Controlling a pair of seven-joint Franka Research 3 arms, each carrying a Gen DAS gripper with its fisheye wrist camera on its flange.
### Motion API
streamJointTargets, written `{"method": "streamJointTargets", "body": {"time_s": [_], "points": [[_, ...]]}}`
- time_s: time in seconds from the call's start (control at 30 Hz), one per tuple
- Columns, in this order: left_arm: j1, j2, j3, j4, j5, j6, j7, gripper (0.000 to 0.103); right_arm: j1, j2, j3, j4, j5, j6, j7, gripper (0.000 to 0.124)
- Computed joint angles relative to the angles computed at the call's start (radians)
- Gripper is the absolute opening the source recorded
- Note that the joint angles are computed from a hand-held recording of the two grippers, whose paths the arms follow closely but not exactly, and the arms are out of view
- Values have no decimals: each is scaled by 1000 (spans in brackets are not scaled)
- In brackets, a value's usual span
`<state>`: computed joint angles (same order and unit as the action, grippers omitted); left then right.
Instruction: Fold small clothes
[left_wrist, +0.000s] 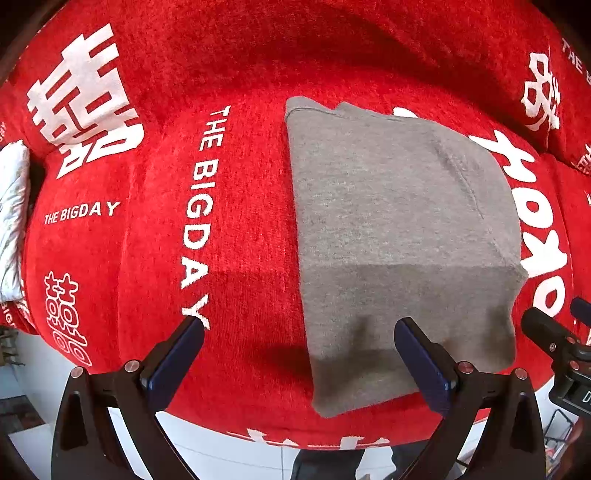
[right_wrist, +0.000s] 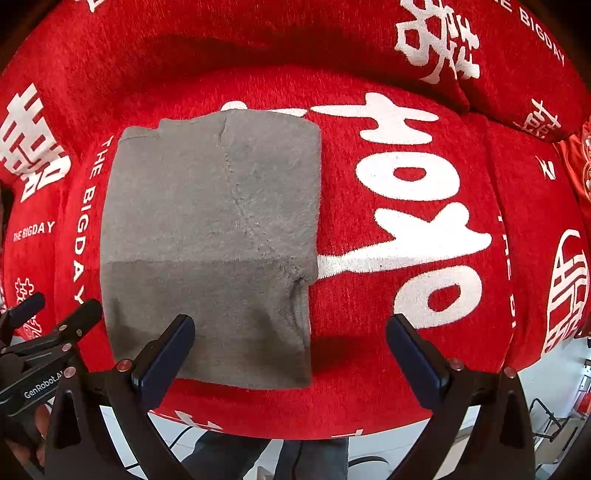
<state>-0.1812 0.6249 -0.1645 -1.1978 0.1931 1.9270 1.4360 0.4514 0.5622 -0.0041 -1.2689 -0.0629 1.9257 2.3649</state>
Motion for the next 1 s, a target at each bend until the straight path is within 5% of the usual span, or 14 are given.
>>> {"method": "streamJointTargets", "body": {"time_s": [1.0], "points": [[5,-7,0,-14,-2,2,-8,103,3,17,0,26,6,-14,-16,103]]}}
